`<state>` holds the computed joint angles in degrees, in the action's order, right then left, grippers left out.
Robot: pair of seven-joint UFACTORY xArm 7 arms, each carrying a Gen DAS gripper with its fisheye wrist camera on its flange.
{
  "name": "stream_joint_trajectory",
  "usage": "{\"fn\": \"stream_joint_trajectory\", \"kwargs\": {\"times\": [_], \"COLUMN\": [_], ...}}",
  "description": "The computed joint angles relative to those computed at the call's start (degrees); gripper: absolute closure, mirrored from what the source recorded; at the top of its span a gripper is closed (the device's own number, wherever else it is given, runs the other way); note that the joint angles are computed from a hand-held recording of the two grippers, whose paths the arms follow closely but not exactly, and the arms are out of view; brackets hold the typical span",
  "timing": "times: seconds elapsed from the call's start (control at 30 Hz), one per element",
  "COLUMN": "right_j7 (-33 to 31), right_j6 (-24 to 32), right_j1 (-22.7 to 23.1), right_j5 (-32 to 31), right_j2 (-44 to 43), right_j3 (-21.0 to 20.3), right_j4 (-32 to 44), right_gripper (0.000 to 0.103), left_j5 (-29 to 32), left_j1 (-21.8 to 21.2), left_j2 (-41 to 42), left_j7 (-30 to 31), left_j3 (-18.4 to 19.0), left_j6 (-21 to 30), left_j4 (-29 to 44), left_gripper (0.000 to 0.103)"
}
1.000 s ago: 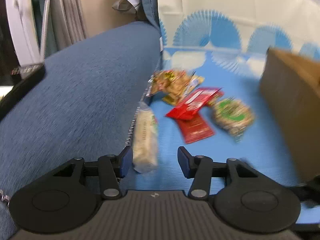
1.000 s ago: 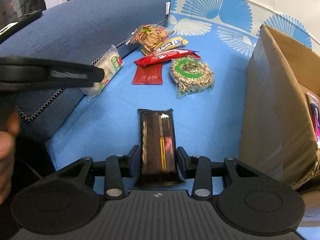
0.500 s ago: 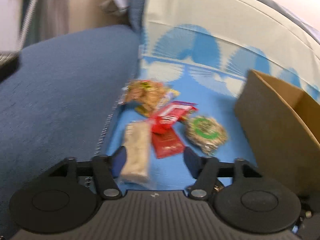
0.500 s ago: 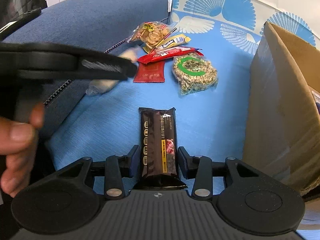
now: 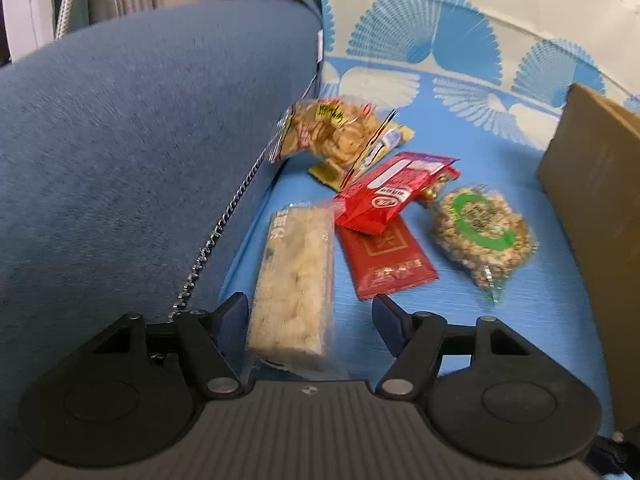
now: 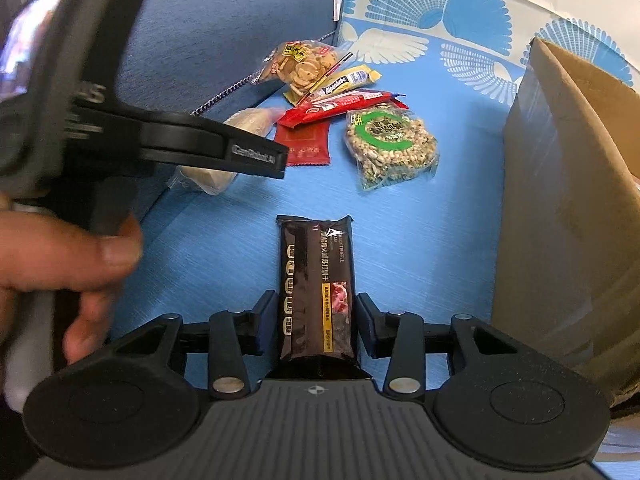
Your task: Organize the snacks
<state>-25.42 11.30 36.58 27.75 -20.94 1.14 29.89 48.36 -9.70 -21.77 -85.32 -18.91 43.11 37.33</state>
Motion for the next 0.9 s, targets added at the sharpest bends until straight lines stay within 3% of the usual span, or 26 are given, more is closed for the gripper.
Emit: {"fn": "stream_joint_trajectory", "kwargs": {"times": [0.17,0.23,0.27,0.47,0.53,0.6,0.8,0.9], "right_j7": [0.5,1.2,1.5,3.1,3.5,3.9,7.2,8.0], "right_j6": [-0.1,-0.6,-0.8,-1.3,-2.2,-2.9,-3.3,-3.0], "right_j1": [-0.2,-0.6,-0.8,-1.5,-1.7,-1.8,-2.3,-1.8], "right_j5": [0.0,-0.3,-0.6,-1.8,-2.6,-3.6,-5.9,-6.2], "right_j2": [0.5,0.8,1.0,2.6,2.8,2.5,1.1,0.0], "right_j3": [0.1,0.6,0.8,1.6,2.3,2.7,2.5,1.6], "right_j4": [0.4,0.6,0.6,1.5,1.2,0.7,0.2,-0.2], "right_gripper": [0.054,0.049,0.049,0.050,0.060,0.062,0.062,0.062], "left_j5": [0.4,0.0,-0.4,-6.8,-10.5,-13.5,-26.4,-31.4], "left_j1": [0.7,1.0,1.2,2.0,0.9,-0.2,-8.6,-10.9], "left_j2": [0.5,-0.6,-1.2,-8.0,-10.4,-13.2,-18.2,-18.6], "left_j7": [-1.5,-2.1,-2.4,0.3,3.3,6.0,18.0,22.0], "left_j3": [0.9,1.5,1.6,3.1,3.5,3.4,7.5,7.6], "left_j6": [-2.2,-3.8,-4.4,-11.0,-11.9,-12.8,-14.6,-12.3], "left_j4": [-0.4,-1.4,-1.8,-6.4,-7.6,-9.0,-12.2,-11.8], "left_gripper": [0.034,0.059,0.062,0.063,0.063,0.063,0.063,0.063]}}
